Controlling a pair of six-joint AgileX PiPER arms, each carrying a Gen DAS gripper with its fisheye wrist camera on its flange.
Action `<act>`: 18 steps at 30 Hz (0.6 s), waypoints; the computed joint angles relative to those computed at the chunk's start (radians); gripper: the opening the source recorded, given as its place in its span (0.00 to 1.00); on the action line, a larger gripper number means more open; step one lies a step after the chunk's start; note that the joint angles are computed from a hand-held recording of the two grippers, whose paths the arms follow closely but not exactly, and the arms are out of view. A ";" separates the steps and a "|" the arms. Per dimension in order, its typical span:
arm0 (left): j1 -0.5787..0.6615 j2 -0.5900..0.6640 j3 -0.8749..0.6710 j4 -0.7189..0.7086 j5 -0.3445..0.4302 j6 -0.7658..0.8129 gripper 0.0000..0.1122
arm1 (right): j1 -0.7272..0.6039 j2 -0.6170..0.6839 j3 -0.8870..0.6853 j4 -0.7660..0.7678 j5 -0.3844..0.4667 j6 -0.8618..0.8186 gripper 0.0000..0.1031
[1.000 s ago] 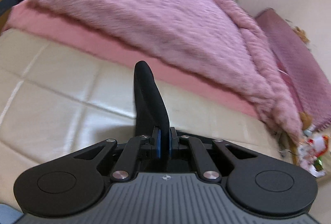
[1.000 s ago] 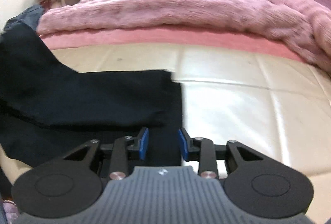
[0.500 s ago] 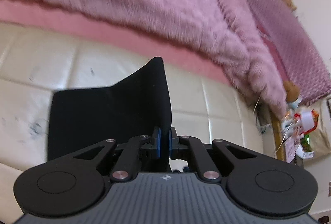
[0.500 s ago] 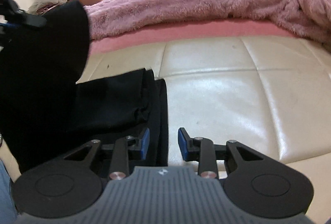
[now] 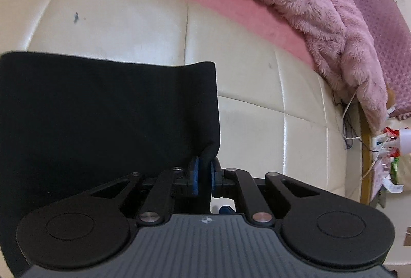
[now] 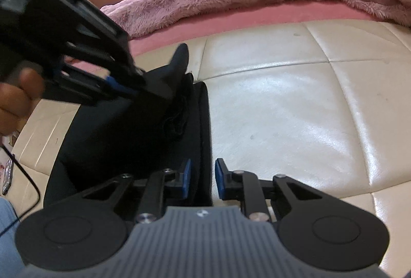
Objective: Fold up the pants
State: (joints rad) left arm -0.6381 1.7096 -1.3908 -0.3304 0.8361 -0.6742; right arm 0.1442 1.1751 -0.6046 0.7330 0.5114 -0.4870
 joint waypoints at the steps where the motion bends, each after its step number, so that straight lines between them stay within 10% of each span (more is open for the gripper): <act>1: 0.006 -0.006 0.007 -0.022 -0.006 0.023 0.15 | -0.001 -0.002 -0.001 -0.004 0.001 0.005 0.16; 8: 0.048 -0.150 0.080 -0.082 -0.015 0.168 0.16 | -0.056 -0.096 -0.008 -0.034 0.067 0.067 0.18; 18: 0.040 -0.434 0.278 0.259 0.075 0.071 0.16 | -0.275 -0.139 0.034 0.262 0.302 -0.076 0.32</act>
State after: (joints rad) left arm -0.5977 1.2758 -1.1128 -0.0717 0.9110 -0.6027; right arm -0.1305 1.0366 -0.5705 0.9946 0.8132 -0.5631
